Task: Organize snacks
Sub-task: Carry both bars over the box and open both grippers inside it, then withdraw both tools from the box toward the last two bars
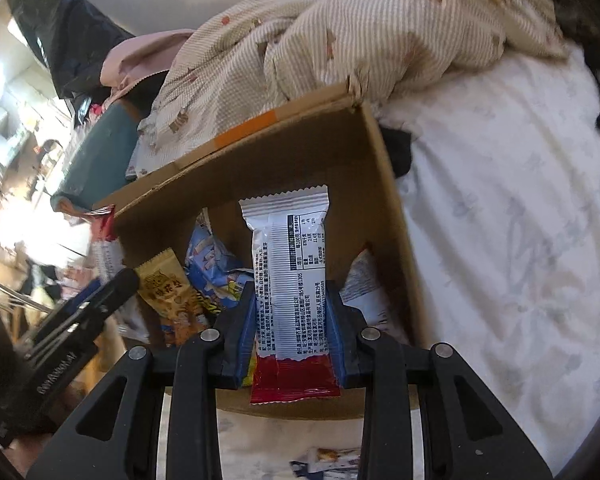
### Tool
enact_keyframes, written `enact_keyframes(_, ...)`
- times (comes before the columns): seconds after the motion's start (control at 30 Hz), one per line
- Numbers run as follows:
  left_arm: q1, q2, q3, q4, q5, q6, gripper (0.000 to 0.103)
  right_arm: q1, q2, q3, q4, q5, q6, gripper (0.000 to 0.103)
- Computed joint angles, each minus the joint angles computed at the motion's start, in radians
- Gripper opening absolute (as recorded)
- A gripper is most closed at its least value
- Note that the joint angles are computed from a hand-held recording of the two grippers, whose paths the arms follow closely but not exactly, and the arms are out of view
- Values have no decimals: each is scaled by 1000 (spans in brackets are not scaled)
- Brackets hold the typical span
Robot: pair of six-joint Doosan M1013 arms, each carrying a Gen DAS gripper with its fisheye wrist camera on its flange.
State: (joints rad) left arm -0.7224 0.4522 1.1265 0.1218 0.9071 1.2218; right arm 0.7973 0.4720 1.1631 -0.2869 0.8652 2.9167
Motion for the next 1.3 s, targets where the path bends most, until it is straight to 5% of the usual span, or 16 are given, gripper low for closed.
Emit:
enact_keyframes(0.13,8,17,-19,-17,14,-9,30,-20,-18,51,66,-112,35,33)
enact_keyframes(0.33,16,20,-23,-69,40,-20,33,-18,-14,49,43,-123,84,40)
enact_keyframes(0.4,10,18,-21,-36,45,-42,64,-18,-17,53,35,-134,98,57)
enact_keyframes(0.43,6,12,-13,-8,35,-67,71,-16,-23,61,18,-146,127,70)
enact_keyframes(0.5,2,0,3,22,6,-92,85,-13,-25,62,-19,-140,164,74)
enact_keyframes(1.3,-6,-34,37,105,-25,-144,86,-8,-22,36,-7,-95,103,74)
